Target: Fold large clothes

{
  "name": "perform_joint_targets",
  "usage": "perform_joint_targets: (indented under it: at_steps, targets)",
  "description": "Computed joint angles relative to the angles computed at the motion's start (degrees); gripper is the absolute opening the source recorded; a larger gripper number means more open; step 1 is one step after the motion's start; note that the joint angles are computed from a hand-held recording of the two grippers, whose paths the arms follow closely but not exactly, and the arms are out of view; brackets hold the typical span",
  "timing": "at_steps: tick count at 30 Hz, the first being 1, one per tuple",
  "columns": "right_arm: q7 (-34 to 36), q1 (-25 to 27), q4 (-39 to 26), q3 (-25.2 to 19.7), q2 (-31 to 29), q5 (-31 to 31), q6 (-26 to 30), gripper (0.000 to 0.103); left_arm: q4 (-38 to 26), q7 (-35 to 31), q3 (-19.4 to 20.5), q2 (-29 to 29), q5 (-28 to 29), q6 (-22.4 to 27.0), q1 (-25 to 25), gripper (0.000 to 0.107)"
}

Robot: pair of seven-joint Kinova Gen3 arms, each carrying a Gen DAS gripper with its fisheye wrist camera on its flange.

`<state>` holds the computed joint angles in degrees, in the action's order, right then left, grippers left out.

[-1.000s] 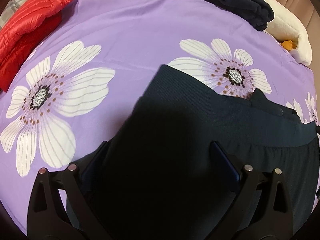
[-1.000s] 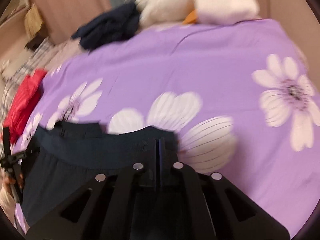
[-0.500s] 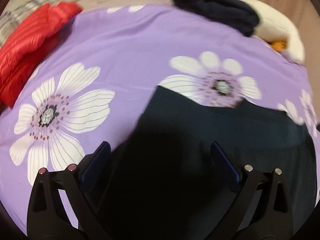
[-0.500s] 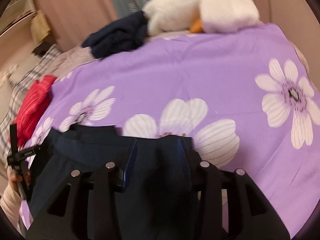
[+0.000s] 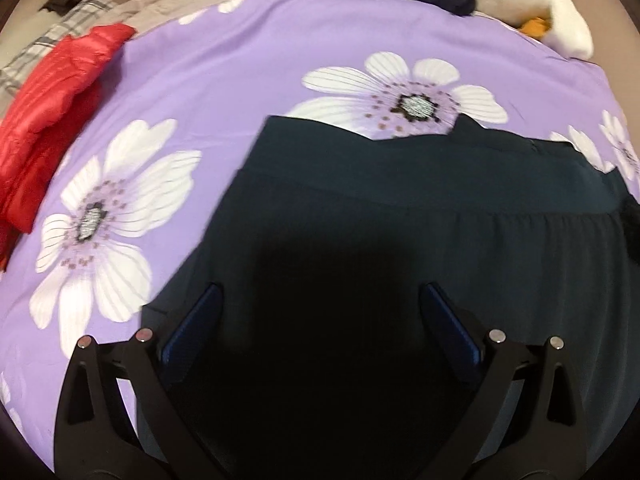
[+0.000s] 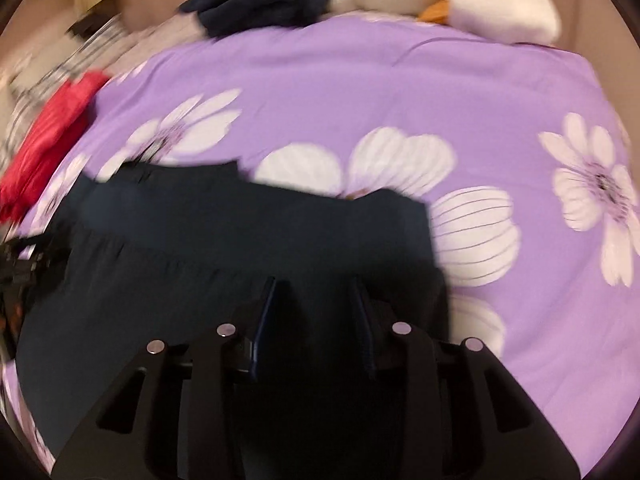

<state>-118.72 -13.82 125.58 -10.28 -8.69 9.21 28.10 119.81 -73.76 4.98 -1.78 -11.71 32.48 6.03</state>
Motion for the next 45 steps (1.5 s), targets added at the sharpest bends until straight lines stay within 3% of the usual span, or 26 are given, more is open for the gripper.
perform_joint_targets:
  at_steps: [2,4,6,11,14,18,22,25,29,35,37,39,45]
  targets:
    - [-4.7,4.0,0.2,-5.0,-2.5,3.1,1.4,0.04,0.6,-0.7,-2.6,-1.5,1.3,0.1,2.5,0.101]
    - [-6.6,4.0,1.3,-6.5,-5.6,3.1,1.6,0.046,2.5,-2.1,-4.3,-5.1,3.0,0.1,5.0,0.101]
    - [-5.8,1.8,3.0,-6.8,-10.5,-0.2,1.8,0.065,4.7,-2.8,-3.6,-8.9,4.3,-0.5,5.4,0.101]
    - [-11.0,1.7,6.0,-18.9,-18.8,-3.4,3.9,0.07,10.4,-2.9,2.6,-18.4,9.7,-0.7,2.4,0.101]
    - [-18.0,0.2,6.3,-26.8,-19.9,-0.2,7.2,0.07,14.3,2.7,9.9,-21.4,6.5,-0.2,-0.2,0.101]
    - [-25.7,2.6,7.1,-35.1,-19.6,3.1,12.1,0.07,16.4,4.1,12.1,-23.3,6.3,1.6,-1.0,0.101]
    - [-25.7,3.9,5.7,-33.7,-25.0,-0.4,20.8,0.07,13.3,0.0,11.6,-29.1,10.3,10.8,-2.2,0.101]
    - [-22.6,4.3,2.4,-31.0,-31.2,-4.8,27.6,0.073,9.6,3.1,12.3,-34.7,8.1,17.8,0.2,0.101]
    - [-21.9,3.7,-4.6,-31.0,-35.9,-7.7,34.6,0.102,2.4,4.3,13.5,-40.1,8.2,27.1,1.4,0.101]
    - [-18.8,5.9,-16.6,-31.0,-39.4,-12.7,43.3,0.102,-10.4,6.3,13.3,-45.9,9.3,40.2,3.5,0.101]
    - [-17.5,8.0,-20.5,-32.2,-40.0,-13.3,46.1,0.102,-14.5,6.0,14.4,-47.2,9.4,44.2,1.6,0.101]
    - [-16.3,10.8,-25.0,-33.5,-40.8,-13.5,49.9,0.102,-17.3,4.8,15.7,-48.3,8.9,46.7,-0.8,0.101]
    - [-13.5,16.5,-32.5,-32.8,-44.4,-15.3,57.1,0.102,-23.7,2.5,14.6,-50.2,12.4,53.1,-3.0,0.101]
